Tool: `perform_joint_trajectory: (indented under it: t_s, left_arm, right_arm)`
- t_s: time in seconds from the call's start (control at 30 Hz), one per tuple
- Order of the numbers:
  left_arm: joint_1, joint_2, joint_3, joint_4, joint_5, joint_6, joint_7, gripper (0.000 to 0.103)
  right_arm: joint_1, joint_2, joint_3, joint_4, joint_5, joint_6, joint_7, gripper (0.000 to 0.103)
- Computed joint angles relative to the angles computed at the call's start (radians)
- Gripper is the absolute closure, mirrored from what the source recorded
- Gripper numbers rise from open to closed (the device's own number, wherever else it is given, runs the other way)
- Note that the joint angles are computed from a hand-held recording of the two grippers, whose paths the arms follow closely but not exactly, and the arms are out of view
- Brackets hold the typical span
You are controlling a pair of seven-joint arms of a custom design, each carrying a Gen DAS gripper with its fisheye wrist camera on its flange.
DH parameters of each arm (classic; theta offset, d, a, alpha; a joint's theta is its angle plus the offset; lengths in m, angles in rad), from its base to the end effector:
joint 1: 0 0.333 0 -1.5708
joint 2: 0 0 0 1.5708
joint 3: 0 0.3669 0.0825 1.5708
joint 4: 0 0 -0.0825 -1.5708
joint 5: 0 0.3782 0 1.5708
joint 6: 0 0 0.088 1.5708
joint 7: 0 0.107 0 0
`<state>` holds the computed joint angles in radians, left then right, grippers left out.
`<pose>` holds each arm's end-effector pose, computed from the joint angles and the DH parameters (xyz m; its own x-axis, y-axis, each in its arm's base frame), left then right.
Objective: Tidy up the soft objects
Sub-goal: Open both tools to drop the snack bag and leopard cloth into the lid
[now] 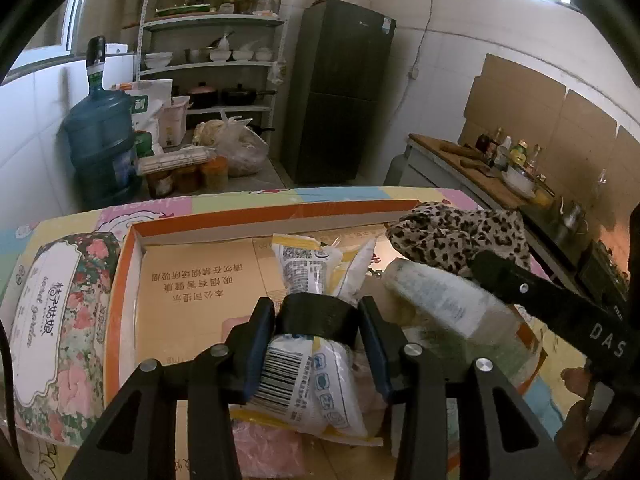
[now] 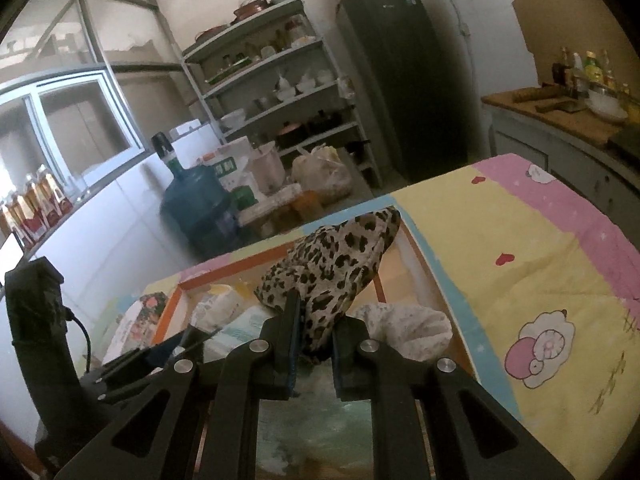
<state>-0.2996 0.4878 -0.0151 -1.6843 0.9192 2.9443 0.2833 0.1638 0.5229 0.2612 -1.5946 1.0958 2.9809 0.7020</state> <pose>0.6755 -0.2724 0.4365 0.0531 -0.9808 0.1876 -0.6571 -0.1758 -0.7330 0.7116 0.2095 0.4504 0.3422 -0.8584 -0.3822 -0.6582 0.0713 -0.7494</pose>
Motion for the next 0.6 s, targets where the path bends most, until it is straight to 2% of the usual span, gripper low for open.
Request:
perform_joint_trajectory:
  t_s: [0.17,0.33,0.4,0.47,0.6]
  left_arm:
    - [0.024,0.010,-0.027,0.005,-0.044,0.010,0.044,0.055]
    - [0.031,0.012,-0.030,-0.001,-0.080,0.034,0.065,0.052]
    - [0.019,0.009,-0.017,-0.002,-0.077,0.035,0.063,0.049]
    - [0.000,0.006,0.005,-0.003,-0.058,0.035,0.044,0.046]
    - [-0.029,-0.003,0.043,-0.009,0.000,0.051,-0.014,0.040]
  right_arm:
    - [-0.005,0.002,0.007,-0.003,0.017,0.001,-0.014,0.077]
    - [-0.012,0.001,0.013,-0.008,0.043,0.001,-0.030,0.072]
    - [-0.011,0.000,0.012,-0.009,0.051,0.006,-0.035,0.071]
    - [-0.011,-0.001,0.013,-0.011,0.058,0.006,-0.042,0.061]
    - [-0.016,-0.005,0.020,-0.014,0.084,0.010,-0.063,0.054]
